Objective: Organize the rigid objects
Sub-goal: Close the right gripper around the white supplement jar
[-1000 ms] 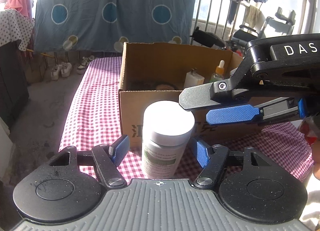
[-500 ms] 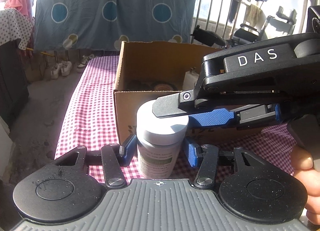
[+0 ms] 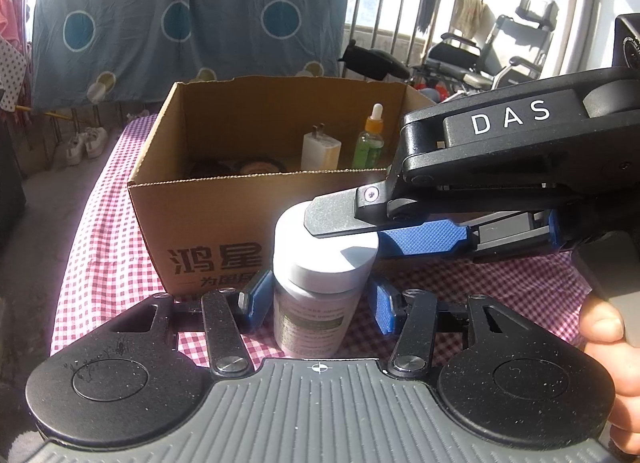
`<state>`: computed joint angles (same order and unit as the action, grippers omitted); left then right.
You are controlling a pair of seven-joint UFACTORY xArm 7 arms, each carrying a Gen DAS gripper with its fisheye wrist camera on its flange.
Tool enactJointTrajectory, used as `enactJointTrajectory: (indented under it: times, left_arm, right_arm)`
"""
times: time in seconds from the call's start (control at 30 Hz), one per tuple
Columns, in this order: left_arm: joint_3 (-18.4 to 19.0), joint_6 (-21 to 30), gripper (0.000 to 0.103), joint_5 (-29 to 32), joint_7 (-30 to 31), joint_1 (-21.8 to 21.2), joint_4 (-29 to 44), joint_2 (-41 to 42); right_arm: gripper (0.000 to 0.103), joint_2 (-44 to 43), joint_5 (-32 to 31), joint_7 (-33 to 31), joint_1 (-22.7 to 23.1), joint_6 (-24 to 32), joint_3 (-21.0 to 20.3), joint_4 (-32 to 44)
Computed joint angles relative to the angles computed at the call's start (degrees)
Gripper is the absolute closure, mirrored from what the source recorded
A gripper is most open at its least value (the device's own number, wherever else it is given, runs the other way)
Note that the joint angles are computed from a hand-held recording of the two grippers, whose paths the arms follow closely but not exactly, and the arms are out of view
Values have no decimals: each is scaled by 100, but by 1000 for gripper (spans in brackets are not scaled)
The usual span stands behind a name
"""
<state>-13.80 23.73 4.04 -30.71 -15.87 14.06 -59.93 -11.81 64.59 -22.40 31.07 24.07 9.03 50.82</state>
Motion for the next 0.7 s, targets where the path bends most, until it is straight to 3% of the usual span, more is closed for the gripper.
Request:
enactJointTrajectory:
  times: [0.7]
  left_arm:
    - [-28, -365, 52, -2, 149, -231, 409, 832]
  right_arm:
    - [53, -583, -114, 208, -99, -52, -302, -574]
